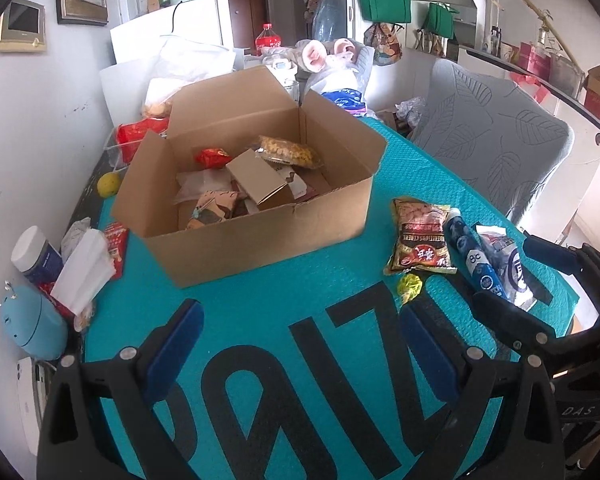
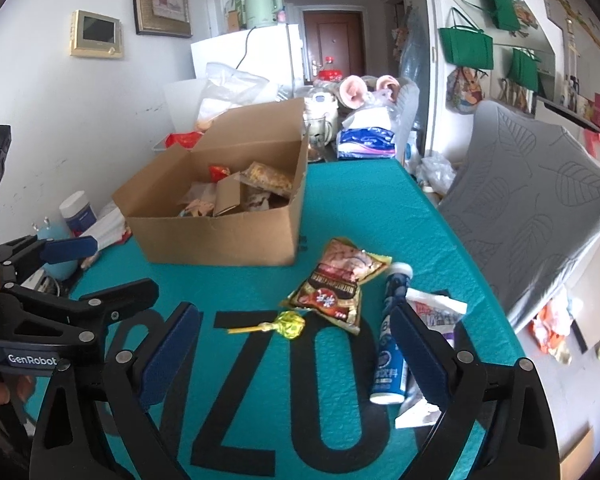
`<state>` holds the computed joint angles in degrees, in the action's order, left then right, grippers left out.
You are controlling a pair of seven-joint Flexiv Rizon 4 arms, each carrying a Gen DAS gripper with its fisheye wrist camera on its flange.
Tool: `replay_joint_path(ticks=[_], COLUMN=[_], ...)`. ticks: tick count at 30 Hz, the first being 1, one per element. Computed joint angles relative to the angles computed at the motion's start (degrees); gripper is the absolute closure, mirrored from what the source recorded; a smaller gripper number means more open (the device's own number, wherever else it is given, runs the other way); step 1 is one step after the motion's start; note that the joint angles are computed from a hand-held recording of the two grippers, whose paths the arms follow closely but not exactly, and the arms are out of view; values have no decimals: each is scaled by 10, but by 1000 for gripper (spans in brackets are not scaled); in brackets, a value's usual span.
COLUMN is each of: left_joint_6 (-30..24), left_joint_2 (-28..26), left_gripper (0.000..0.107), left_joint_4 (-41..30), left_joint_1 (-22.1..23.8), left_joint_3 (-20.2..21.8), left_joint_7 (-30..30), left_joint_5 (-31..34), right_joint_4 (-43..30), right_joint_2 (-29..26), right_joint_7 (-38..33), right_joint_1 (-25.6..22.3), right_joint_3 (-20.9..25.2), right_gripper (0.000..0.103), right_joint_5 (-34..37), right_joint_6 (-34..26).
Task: Organize snacks
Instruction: 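Withdraw both grippers from the box toward the snacks on the table, then grasp the yellow lollipop by its head with the right gripper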
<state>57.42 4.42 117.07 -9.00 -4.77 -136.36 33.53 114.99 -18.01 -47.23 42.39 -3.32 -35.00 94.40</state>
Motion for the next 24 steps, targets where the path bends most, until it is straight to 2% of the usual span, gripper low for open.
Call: replay_joint_path(ticks=[2,4,8,15,19,24], left_joint_6=[13,33,47,47,51,58], left_joint_2=[-1,-1,1,-2,-17,-37], left_gripper=[7,7,7,7,7,7], left_joint_4=[13,28,47,57,61,56], left_joint_1=[3,8,19,34,33,25], left_joint_3=[8,16,22,22,26,30], left_joint_7=[5,10,12,-22,8,36], left_joint_5=[-14,-30,-47,-29,-58,-67], right_joint_4=[-17,-32,-56,-107,-145,-181], right_joint_2=[-19,-36,-64,-115,-146,-169], right_joint_7=[-33,-60,-103,-179,-237,-281], right_joint_1=[-46,-71,-89,-126,-167,-176], right_joint_3=[62,99,134,200,264,285], right_gripper=[5,5,6,11,15,22], right_joint_5=[26,47,77,134,178,221], right_joint_6=[-9,-18,-28,-57,-94,-135])
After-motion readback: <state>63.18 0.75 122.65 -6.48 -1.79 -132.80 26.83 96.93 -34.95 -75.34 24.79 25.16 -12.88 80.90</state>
